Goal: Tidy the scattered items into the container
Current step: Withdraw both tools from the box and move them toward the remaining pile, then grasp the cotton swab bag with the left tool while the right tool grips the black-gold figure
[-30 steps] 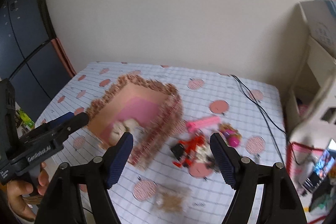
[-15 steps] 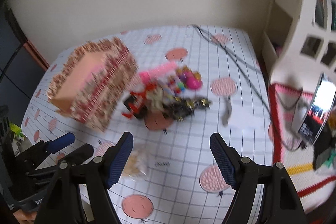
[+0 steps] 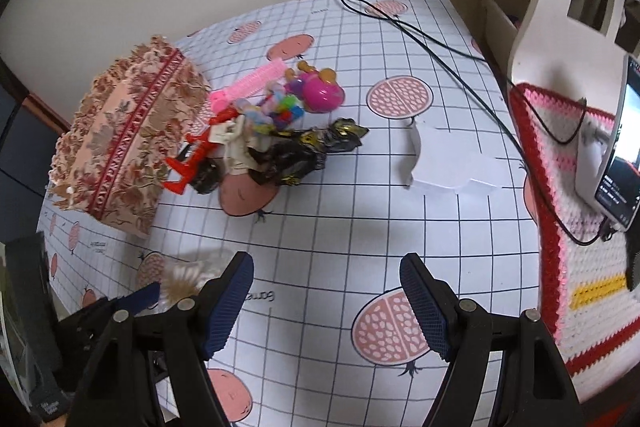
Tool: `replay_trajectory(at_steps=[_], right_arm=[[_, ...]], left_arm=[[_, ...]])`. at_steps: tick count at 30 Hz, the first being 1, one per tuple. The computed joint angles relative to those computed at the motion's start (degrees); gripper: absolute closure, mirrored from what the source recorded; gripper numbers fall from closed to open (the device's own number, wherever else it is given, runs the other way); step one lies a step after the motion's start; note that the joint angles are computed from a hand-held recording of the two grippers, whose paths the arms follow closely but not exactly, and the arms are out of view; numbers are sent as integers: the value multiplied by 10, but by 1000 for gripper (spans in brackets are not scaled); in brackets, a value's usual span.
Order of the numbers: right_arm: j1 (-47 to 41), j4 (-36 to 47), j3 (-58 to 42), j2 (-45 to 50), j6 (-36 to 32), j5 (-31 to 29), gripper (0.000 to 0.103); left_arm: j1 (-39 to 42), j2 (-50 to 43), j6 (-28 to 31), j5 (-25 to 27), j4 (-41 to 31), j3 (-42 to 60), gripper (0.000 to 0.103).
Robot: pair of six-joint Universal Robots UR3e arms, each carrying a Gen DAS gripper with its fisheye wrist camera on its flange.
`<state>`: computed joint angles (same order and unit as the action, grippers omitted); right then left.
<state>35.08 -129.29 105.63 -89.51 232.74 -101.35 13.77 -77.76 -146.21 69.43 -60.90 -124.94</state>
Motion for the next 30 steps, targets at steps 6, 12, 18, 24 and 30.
replay_trajectory(at_steps=[6, 12, 18, 24, 30], right_arm=[[-28, -40, 33, 1, -13, 17, 24], [-59, -73, 48, 7, -28, 32, 24], [-82, -106, 46, 24, -46, 40, 24], [-105, -140, 36, 64, -67, 59, 24], [-126, -173, 25, 105, -76, 77, 24]], left_arm=[[-28, 3, -20, 10, 36, -14, 36], [-47, 13, -12, 24, 63, -28, 28], [-70, 3, -14, 43, 102, -41, 23], [-73, -1, 20, 50, 163, -68, 23], [-48, -3, 52, 39, 203, -88, 24]])
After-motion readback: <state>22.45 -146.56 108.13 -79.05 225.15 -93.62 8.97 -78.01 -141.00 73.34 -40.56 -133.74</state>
